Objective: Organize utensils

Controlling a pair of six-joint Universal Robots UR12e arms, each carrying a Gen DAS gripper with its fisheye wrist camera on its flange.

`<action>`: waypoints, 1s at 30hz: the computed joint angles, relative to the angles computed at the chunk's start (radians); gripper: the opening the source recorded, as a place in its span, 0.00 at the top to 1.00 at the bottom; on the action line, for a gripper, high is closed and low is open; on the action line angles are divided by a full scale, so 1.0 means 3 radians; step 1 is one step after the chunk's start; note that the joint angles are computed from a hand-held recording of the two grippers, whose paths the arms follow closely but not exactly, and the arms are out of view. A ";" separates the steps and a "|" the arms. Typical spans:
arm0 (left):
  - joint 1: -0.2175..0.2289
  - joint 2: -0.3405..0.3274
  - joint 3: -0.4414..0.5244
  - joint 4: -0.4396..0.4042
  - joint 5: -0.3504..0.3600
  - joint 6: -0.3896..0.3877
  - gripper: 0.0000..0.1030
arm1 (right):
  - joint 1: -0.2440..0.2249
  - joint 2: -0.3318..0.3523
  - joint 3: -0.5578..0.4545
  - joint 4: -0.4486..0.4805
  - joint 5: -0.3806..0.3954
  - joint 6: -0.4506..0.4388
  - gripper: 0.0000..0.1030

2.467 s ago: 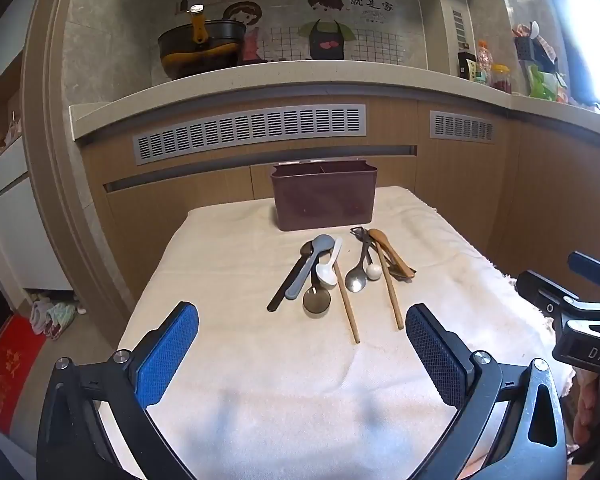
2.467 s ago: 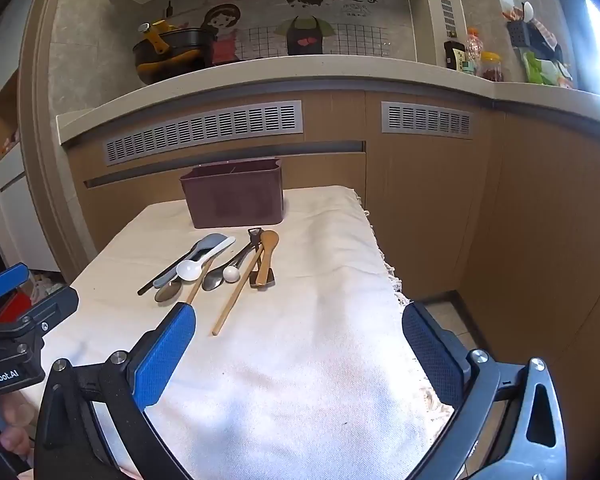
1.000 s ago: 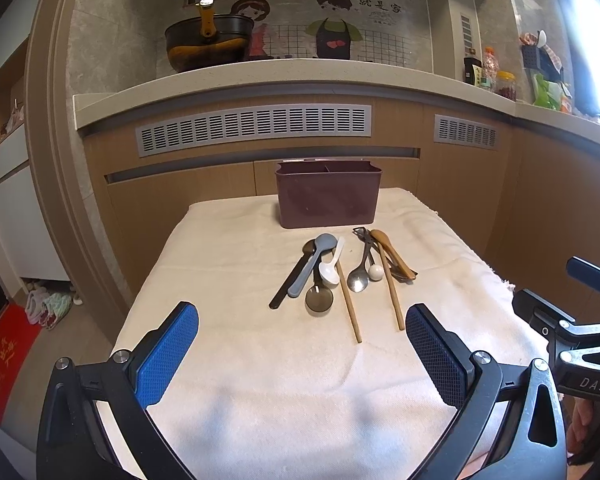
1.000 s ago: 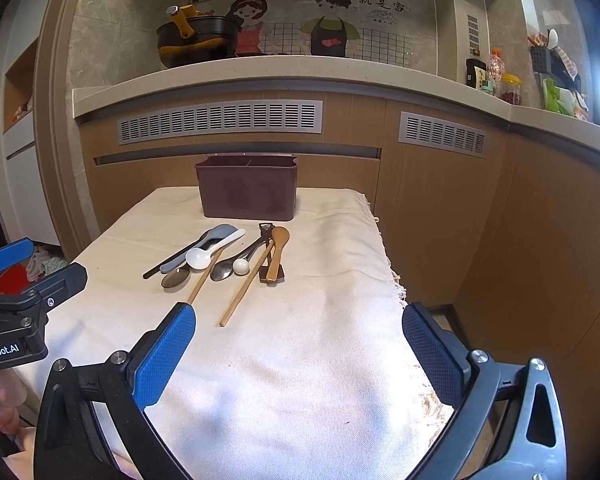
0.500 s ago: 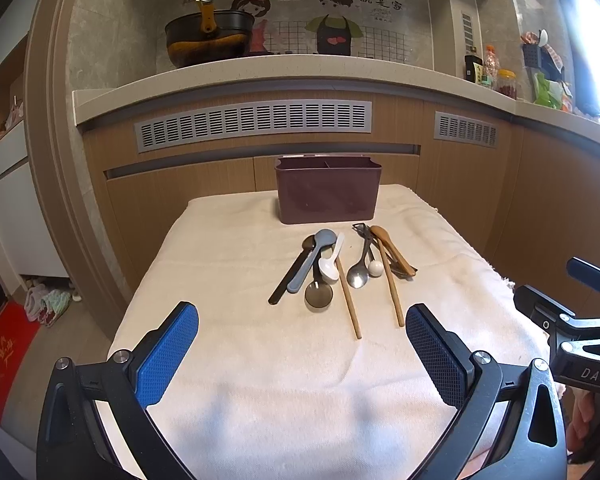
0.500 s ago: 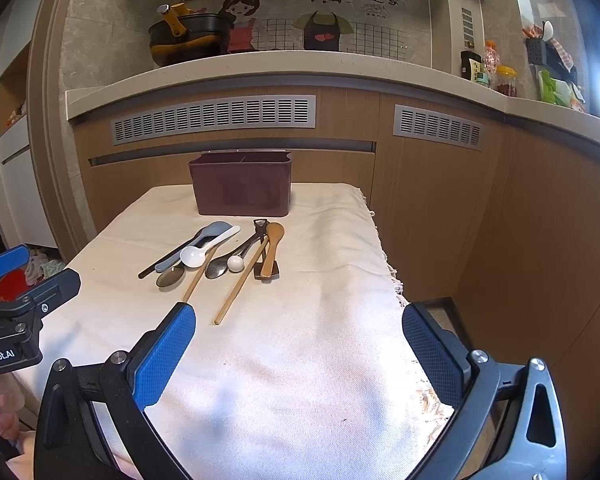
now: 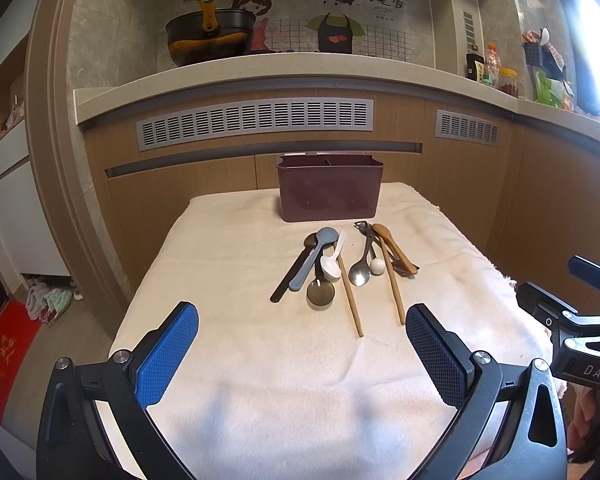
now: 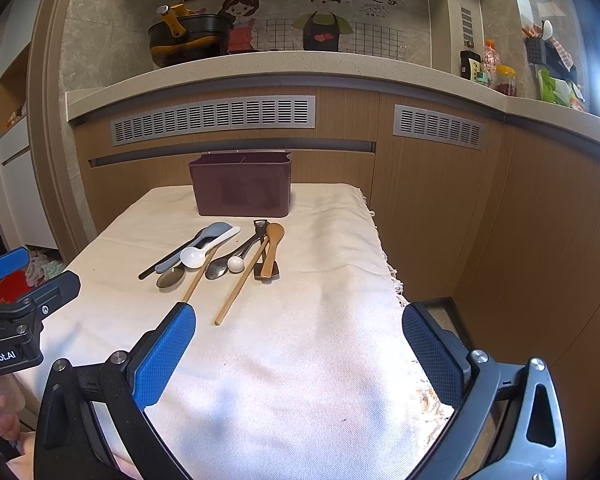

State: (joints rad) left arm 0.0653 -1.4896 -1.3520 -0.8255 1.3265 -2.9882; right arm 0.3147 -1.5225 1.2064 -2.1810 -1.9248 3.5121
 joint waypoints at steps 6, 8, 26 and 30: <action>-0.0002 -0.0004 0.0006 -0.0002 0.0002 -0.0001 0.00 | -0.0003 0.0002 -0.0003 -0.0007 -0.0008 -0.0010 0.00; -0.0001 -0.0005 0.0008 -0.0005 -0.0001 0.0000 0.00 | -0.0005 0.0002 -0.0002 -0.0007 -0.0015 0.0009 0.00; 0.0086 -0.0246 0.0348 -0.0372 -0.0279 -0.0166 0.00 | -0.0207 0.0190 -0.0261 0.0001 0.0354 -0.0156 0.00; 0.0066 -0.0447 0.0584 -0.0251 -0.0132 -0.0406 0.00 | -0.0290 0.0433 -0.0586 0.0102 0.0405 -0.0358 0.00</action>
